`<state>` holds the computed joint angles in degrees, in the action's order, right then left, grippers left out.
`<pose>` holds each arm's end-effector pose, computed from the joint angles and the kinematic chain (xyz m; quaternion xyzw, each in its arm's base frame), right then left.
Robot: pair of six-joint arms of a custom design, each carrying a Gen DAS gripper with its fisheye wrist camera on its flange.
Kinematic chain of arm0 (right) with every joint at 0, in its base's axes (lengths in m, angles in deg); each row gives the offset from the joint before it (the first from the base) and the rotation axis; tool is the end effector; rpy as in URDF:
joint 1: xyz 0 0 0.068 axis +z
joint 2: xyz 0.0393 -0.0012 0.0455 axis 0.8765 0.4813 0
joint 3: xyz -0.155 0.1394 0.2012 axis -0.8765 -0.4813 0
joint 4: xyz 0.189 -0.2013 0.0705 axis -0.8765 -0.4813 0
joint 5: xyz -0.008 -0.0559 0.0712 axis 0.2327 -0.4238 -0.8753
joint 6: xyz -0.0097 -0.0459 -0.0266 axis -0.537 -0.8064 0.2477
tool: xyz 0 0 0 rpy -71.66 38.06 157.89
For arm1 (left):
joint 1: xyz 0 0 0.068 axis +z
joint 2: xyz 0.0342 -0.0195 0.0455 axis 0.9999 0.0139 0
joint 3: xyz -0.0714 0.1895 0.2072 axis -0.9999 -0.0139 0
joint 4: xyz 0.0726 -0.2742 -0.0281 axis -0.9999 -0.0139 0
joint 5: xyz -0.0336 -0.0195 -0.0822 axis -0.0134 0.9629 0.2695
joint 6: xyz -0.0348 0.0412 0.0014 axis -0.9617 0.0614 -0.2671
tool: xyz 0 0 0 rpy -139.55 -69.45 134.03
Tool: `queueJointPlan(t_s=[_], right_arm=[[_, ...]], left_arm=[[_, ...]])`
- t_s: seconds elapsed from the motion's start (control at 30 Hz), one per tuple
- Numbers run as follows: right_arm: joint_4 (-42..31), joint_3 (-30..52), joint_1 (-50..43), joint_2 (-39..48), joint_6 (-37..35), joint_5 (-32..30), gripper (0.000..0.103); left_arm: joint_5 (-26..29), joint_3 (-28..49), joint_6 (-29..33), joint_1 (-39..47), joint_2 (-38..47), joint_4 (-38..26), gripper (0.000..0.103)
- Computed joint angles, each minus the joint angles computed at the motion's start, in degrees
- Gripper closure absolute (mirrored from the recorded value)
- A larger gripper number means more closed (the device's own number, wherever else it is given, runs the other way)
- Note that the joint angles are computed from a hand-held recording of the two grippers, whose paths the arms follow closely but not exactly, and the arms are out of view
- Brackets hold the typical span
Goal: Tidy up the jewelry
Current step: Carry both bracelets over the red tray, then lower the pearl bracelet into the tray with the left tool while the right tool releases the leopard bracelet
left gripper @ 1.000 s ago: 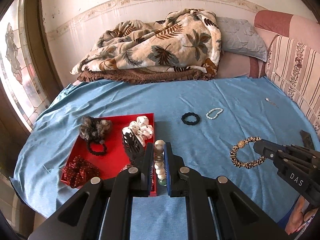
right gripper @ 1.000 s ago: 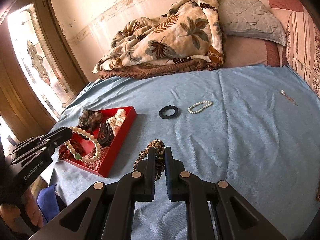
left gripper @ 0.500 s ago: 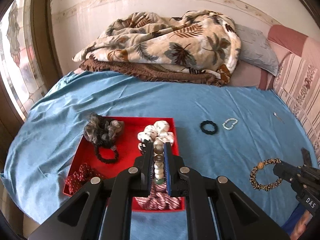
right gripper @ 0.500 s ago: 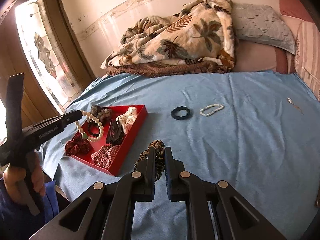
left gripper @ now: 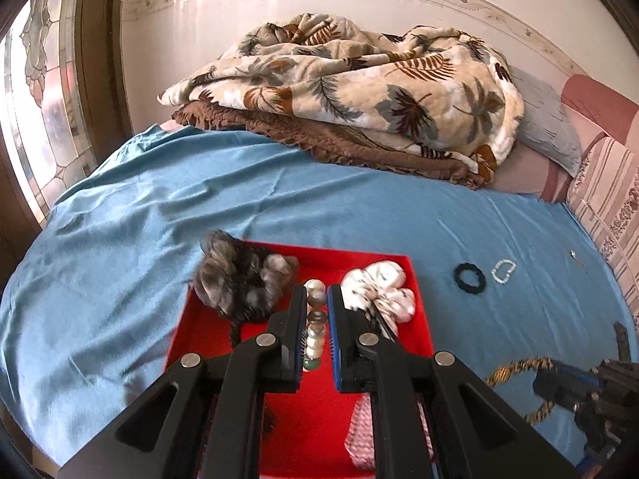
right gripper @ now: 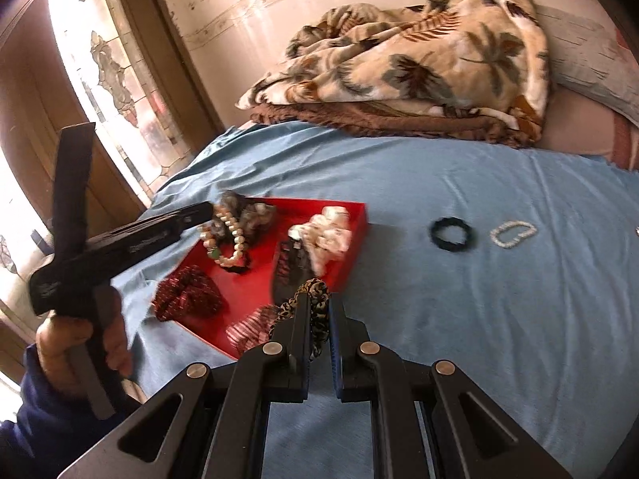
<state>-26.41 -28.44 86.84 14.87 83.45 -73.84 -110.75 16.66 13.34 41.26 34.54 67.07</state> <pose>0.1822 0.0973 0.1555 -0.1937 0.8824 0.2291 0.3625 0.2105 -0.2013 0.1955 -0.0818 0.9092 0.0036 0.4081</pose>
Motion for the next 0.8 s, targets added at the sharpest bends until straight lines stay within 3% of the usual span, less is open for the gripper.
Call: queueJointPlan(t_s=[0.3, 0.5, 0.63, 0.8], right_arm=[[8.3, 6.5, 14.5, 15.8, 4.9, 4.9, 0.094], [12.3, 9.0, 18.5, 24.3, 7.0, 5.4, 0.094], [12.7, 10.3, 19.2, 26.9, 7.6, 5.3, 0.094], [12.4, 9.8, 19.8, 25.3, 6.1, 7.5, 0.094]], left_arm=[[7.4, -6.3, 5.3, 7.0, -3.1, 8.7, 0.093], [13.0, -7.0, 9.3, 11.7, -2.8, 12.9, 0.093], [14.5, -6.7, 8.9, 13.0, -2.4, 12.4, 0.093], [12.5, -8.0, 7.4, 11.1, -5.4, 9.2, 0.093]])
